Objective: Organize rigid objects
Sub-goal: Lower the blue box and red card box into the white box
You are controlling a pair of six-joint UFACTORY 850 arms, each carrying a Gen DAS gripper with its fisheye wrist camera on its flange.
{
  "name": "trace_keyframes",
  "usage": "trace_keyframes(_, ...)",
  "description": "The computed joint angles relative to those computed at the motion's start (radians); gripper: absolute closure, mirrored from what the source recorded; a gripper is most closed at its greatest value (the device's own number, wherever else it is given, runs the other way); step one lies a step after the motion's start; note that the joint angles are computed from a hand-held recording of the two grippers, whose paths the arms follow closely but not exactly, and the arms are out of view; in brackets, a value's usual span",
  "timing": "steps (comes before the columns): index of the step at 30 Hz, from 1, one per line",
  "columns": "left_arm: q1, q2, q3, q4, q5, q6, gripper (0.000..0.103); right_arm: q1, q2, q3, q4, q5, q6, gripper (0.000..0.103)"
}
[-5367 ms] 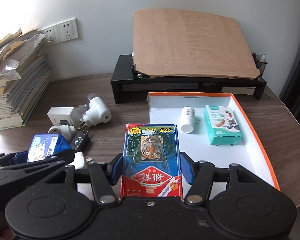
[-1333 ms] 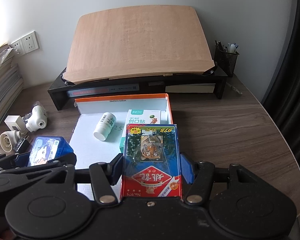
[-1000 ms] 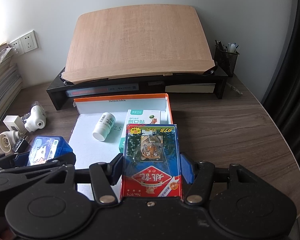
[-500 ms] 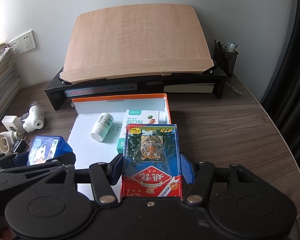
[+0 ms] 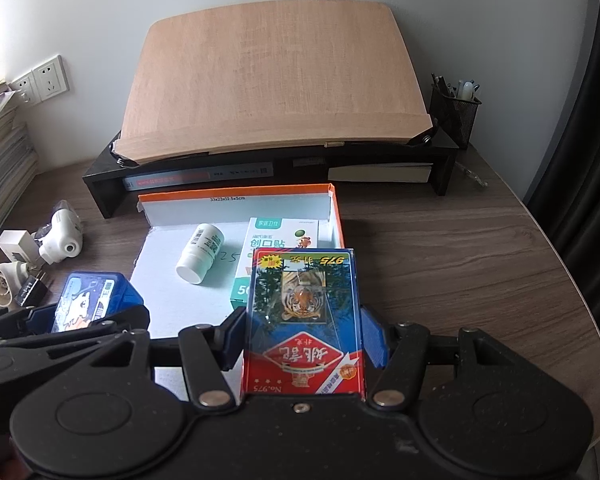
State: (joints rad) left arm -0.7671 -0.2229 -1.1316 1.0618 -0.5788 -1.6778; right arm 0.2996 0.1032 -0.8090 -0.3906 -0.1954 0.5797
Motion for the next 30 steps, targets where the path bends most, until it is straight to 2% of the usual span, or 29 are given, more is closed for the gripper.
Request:
trace_keyframes(13,0.022,-0.017,-0.005,-0.032,0.028,0.031,0.040,0.011,-0.044,-0.030,-0.006,-0.014,0.006,0.032)
trace_keyframes(30,0.034,-0.027,-0.006,-0.064,0.067,0.070,0.040,0.016,-0.053,-0.027,-0.093,-0.034,0.101,0.032)
